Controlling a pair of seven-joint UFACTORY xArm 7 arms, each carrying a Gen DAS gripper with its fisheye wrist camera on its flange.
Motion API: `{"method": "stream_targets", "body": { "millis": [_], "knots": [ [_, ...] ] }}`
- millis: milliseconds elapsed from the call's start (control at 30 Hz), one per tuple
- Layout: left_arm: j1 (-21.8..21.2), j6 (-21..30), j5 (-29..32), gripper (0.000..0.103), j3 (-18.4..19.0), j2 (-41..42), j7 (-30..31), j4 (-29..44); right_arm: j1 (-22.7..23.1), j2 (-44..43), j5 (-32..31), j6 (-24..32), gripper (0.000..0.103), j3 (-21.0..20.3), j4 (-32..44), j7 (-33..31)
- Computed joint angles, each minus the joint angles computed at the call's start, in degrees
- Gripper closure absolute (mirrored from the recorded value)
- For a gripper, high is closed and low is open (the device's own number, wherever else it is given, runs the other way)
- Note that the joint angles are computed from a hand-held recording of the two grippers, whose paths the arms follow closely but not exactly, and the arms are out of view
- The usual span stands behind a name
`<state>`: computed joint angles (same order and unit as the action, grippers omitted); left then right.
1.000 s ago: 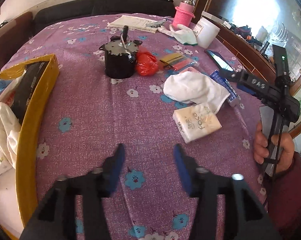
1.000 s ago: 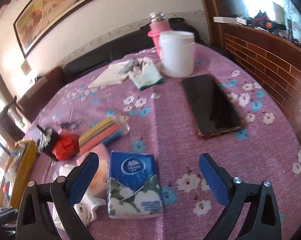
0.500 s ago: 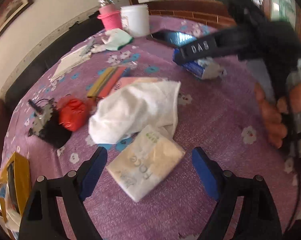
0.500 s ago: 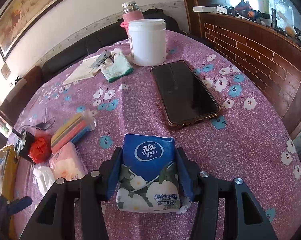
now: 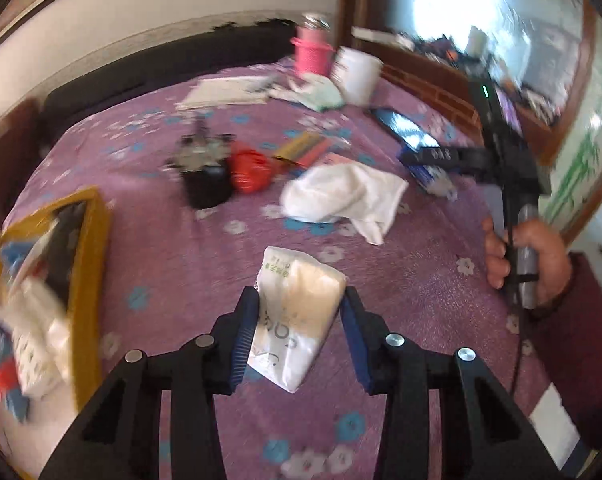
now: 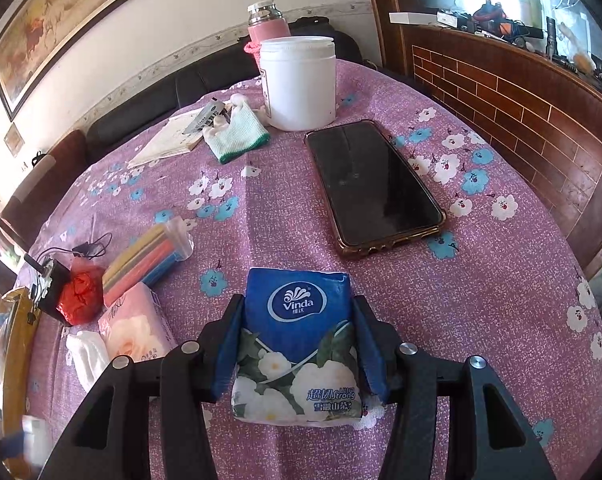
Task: Organize soft objects
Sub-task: 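Carry 'face' pack to tray and release with left while right carries Vinda pack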
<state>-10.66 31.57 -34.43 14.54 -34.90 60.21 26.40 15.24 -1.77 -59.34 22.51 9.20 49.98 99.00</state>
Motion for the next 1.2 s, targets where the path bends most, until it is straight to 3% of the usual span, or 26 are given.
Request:
{"method": "stream_targets", "body": {
  "millis": [233, 333, 533, 633, 700, 800, 900, 1000, 1133, 1200],
  "knots": [
    [9.43, 2.96, 1.50, 0.066, 7.94, -4.85, -0.12, 0.60, 0.03, -1.48, -1.23, 2.39, 0.047, 0.61, -1.03, 3.95],
    [12.62, 2.73, 1.55, 0.066, 10.78, -3.12, 0.10, 2.64, -0.36, -3.33, -2.23, 2.54, 0.047, 1.11, -2.32, 6.24],
    [16.61, 4.08, -1.20, 0.066, 16.07, 4.87, 2.65, 8.82, 0.80, -11.40, -0.82, 8.28, 0.047, 5.94, -4.19, 4.76],
    [18.59, 7.50, -1.91, 0.062, 15.02, 3.68, 5.84, 7.97, 1.31, -12.92, 1.20, 8.93, 0.047, 8.50, -2.89, 1.63],
    [19.15, 10.86, -1.51, 0.039, 13.36, -0.05, 8.23, 5.35, 1.83, -12.30, 1.98, 8.39, 0.047, 10.06, -1.29, -0.07],
    [17.96, 13.45, -1.21, 0.033, 10.64, -5.82, 12.18, 0.51, 3.13, -9.59, 3.00, 6.54, 0.047, 11.32, 1.28, -1.92],
    [15.34, 9.94, -0.13, 0.031, 6.07, -8.12, 14.01, -3.73, 5.22, -7.11, 3.94, 4.69, 0.047, 11.68, 3.09, -3.76],
    [11.90, 4.32, 0.87, 0.030, 3.85, -4.66, 14.52, -4.39, 7.48, -5.39, 3.86, 4.82, 0.047, 11.78, 4.37, -5.27],
    [10.23, 4.90, 3.35, 0.022, 3.25, 2.26, 13.98, -1.55, 9.55, -5.24, 4.46, 4.28, 0.047, 10.95, 4.03, -6.57],
    [10.17, 5.40, 3.93, 0.011, 2.85, 3.71, 14.83, -1.65, 9.83, -5.58, 4.74, 3.34, 0.047, 10.61, 3.39, -6.39]
  ]
}}
